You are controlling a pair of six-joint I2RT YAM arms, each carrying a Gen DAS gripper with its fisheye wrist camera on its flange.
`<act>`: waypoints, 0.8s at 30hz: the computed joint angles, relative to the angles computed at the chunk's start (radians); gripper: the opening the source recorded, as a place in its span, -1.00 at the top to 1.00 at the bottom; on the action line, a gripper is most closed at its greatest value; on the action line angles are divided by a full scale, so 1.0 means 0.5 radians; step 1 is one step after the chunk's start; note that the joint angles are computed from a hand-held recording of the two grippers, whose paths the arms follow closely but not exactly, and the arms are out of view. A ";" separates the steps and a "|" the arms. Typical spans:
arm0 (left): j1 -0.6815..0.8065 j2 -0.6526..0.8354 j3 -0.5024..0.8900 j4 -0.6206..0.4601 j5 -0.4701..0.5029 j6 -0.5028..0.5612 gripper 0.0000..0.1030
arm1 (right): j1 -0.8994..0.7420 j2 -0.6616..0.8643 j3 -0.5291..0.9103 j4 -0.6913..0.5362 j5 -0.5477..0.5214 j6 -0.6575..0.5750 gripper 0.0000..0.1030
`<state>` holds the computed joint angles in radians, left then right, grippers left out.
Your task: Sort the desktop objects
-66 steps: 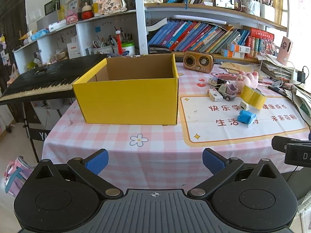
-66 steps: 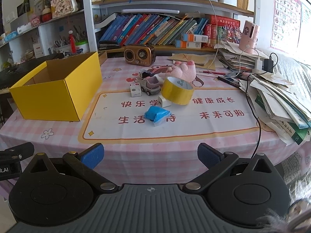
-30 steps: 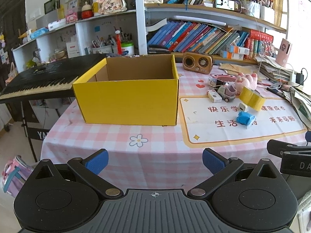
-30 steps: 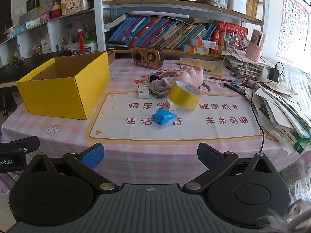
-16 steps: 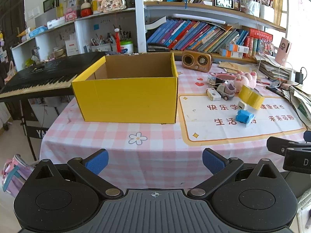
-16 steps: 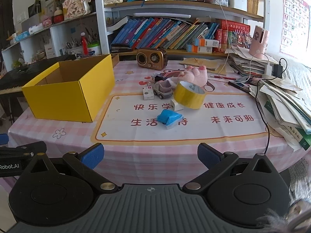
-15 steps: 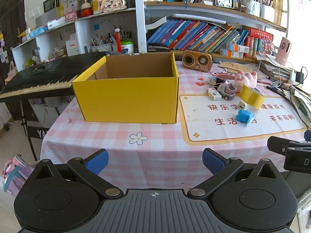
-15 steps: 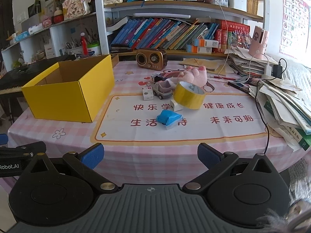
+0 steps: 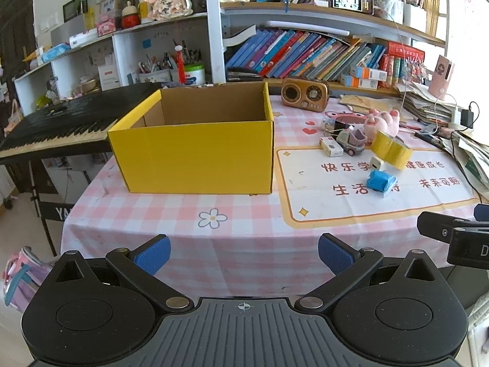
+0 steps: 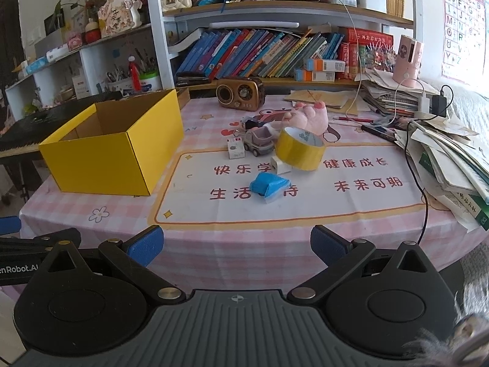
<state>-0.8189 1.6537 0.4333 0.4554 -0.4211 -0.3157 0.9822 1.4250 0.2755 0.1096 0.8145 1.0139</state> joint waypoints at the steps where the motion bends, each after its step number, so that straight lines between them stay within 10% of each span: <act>1: 0.000 0.000 0.000 0.000 0.000 0.000 -1.00 | -0.002 0.002 0.001 0.003 -0.003 -0.004 -1.00; 24: 0.046 0.002 -0.001 0.001 0.036 -0.004 -1.00 | -0.046 0.055 0.042 -0.058 -0.025 0.000 -1.00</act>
<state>-0.7958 1.6545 0.4331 0.4558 -0.4032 -0.3175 0.9591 1.4524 0.2964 0.0807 0.8019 1.0138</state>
